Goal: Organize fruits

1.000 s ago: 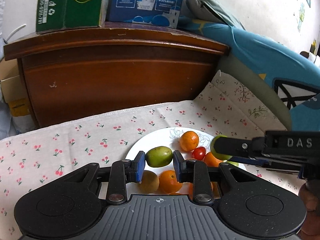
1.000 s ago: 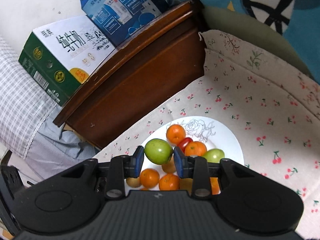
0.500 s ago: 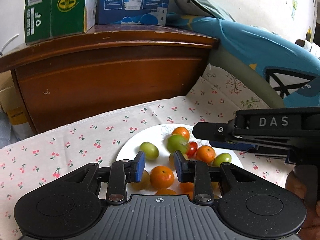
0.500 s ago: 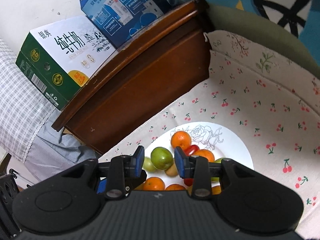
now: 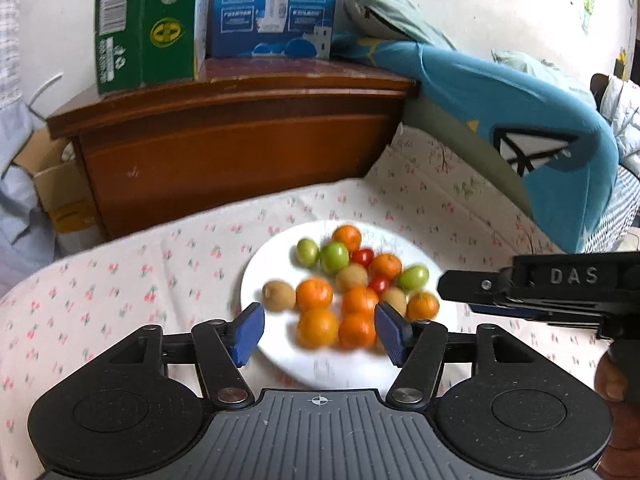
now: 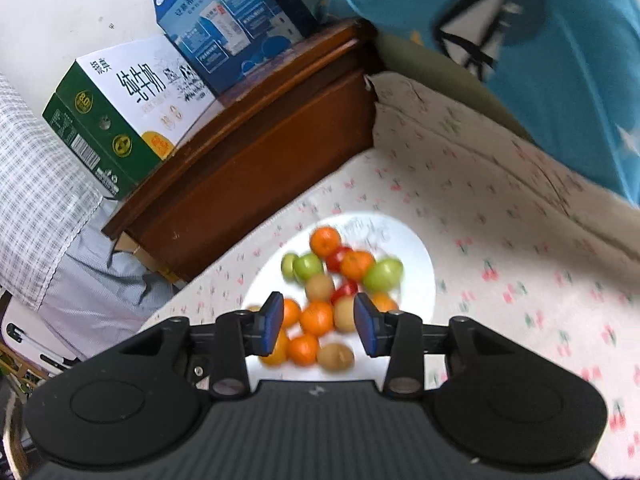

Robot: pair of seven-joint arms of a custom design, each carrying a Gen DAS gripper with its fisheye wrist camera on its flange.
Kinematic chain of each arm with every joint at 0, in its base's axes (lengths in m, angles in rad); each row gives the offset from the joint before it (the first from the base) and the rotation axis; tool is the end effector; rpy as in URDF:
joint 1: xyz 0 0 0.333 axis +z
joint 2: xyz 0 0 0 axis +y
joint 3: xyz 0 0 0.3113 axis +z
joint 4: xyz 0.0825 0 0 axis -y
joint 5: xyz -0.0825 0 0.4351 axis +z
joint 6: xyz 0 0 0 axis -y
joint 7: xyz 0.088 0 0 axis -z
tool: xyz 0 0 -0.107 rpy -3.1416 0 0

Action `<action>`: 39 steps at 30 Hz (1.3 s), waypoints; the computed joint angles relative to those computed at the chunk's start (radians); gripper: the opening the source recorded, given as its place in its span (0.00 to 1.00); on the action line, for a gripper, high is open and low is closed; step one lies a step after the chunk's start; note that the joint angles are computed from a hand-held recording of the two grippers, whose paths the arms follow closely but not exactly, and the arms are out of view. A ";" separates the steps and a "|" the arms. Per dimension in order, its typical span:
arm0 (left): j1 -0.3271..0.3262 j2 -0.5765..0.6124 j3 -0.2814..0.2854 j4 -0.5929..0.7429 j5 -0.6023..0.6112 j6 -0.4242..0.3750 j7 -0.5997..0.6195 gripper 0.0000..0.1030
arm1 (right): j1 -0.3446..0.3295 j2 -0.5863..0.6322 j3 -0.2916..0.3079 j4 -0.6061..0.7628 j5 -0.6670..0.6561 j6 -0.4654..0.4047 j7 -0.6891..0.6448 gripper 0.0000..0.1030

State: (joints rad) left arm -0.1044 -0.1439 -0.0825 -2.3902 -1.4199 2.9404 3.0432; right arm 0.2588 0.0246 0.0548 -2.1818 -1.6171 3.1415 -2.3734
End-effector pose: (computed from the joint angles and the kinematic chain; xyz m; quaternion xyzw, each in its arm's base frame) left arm 0.5324 -0.0355 0.3768 -0.5229 0.7389 -0.3690 0.2109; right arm 0.5179 0.2603 0.3836 -0.4899 0.7462 -0.1187 0.4349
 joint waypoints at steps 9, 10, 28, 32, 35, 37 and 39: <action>-0.004 -0.097 0.028 -0.119 0.158 -0.001 -0.211 0.69 | 0.014 -0.105 0.052 -0.173 0.483 -0.081 -0.480 0.42; -0.005 -0.104 0.030 -0.125 0.175 0.004 -0.239 0.70 | 0.018 -0.114 0.057 -0.184 0.531 -0.094 -0.529 0.44; 0.160 -0.175 -0.135 -0.221 0.841 0.077 -0.992 0.84 | 0.012 -0.202 0.122 -0.240 0.802 -0.238 -0.821 0.70; 0.241 -0.190 -0.210 -0.230 1.008 0.074 -1.147 0.86 | 0.003 -0.205 0.131 -0.235 0.789 -0.251 -0.828 0.71; 0.295 -0.202 -0.258 -0.227 1.117 0.044 -1.250 0.86 | 0.004 -0.202 0.129 -0.230 0.800 -0.259 -0.832 0.74; 0.311 -0.204 -0.271 -0.223 1.175 0.030 -1.296 0.86 | 0.001 -0.201 0.135 -0.223 0.789 -0.280 -0.821 0.74; 0.338 -0.209 -0.295 -0.218 1.242 0.017 -1.356 0.86 | 0.007 -0.198 0.135 -0.214 0.784 -0.309 -0.837 0.77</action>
State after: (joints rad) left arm 0.2339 -0.3524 -0.3775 -2.6079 -0.1782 2.9576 1.6872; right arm 0.2658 -0.1738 0.1897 -2.3960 -0.8330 2.8325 -3.2108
